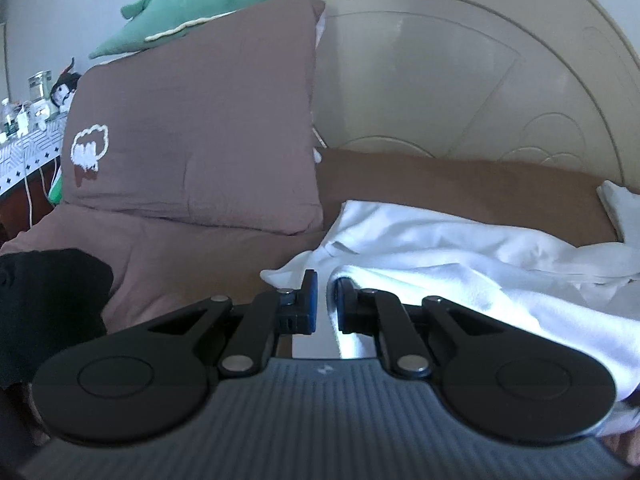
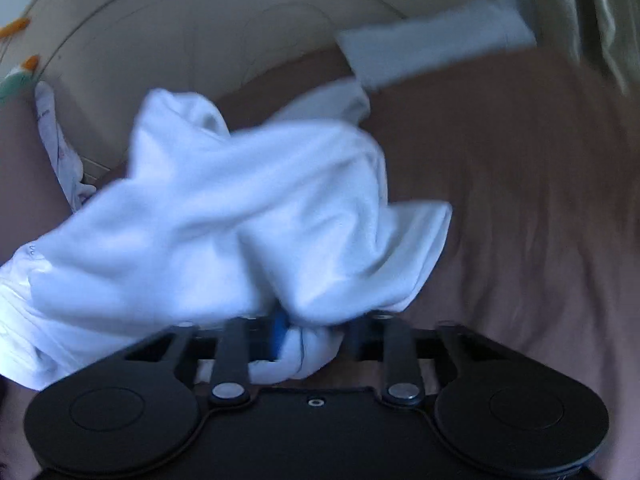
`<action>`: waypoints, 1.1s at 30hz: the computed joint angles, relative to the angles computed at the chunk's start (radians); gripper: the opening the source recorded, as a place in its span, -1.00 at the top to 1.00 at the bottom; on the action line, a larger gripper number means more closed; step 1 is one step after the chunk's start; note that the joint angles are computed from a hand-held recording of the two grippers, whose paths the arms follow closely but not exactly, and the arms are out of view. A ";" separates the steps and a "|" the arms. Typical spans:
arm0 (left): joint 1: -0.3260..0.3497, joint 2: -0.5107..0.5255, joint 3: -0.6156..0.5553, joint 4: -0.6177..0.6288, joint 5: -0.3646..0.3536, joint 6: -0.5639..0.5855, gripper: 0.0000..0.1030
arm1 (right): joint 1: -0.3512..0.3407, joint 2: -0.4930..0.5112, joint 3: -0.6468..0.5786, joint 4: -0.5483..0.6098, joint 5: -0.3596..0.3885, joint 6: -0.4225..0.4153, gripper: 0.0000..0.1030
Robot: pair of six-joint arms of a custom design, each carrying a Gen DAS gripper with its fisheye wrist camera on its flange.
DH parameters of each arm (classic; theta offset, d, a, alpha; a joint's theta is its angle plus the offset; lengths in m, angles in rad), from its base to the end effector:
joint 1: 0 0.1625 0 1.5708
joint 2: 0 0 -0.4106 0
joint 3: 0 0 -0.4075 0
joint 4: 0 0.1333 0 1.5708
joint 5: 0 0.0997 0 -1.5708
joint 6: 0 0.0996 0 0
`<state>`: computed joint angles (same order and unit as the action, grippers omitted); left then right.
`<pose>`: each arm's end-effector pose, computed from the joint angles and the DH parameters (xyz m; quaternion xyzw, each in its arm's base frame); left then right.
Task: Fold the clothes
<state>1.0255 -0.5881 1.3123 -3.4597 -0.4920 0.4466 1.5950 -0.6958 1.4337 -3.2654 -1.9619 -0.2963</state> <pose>-0.1893 -0.7383 0.1933 0.0926 0.7647 -0.4925 0.4052 0.1134 -0.7468 0.1800 0.0507 -0.8739 0.4240 0.2321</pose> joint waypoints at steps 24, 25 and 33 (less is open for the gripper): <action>-0.086 -0.128 0.330 0.188 -0.088 -0.186 0.17 | -0.045 -0.268 0.121 0.249 -0.120 0.106 0.22; -0.092 -0.131 0.339 0.141 -0.128 -0.172 0.14 | -0.055 -0.303 0.182 0.223 -0.095 0.139 0.12; -0.120 -0.053 0.247 -0.093 -0.110 0.002 -0.37 | -0.130 -0.375 0.257 0.251 0.025 0.434 -0.07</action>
<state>0.9053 -0.6410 1.5590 -3.5528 -0.6022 0.4485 1.4646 -1.0710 1.6912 -3.0140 -1.9370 0.1376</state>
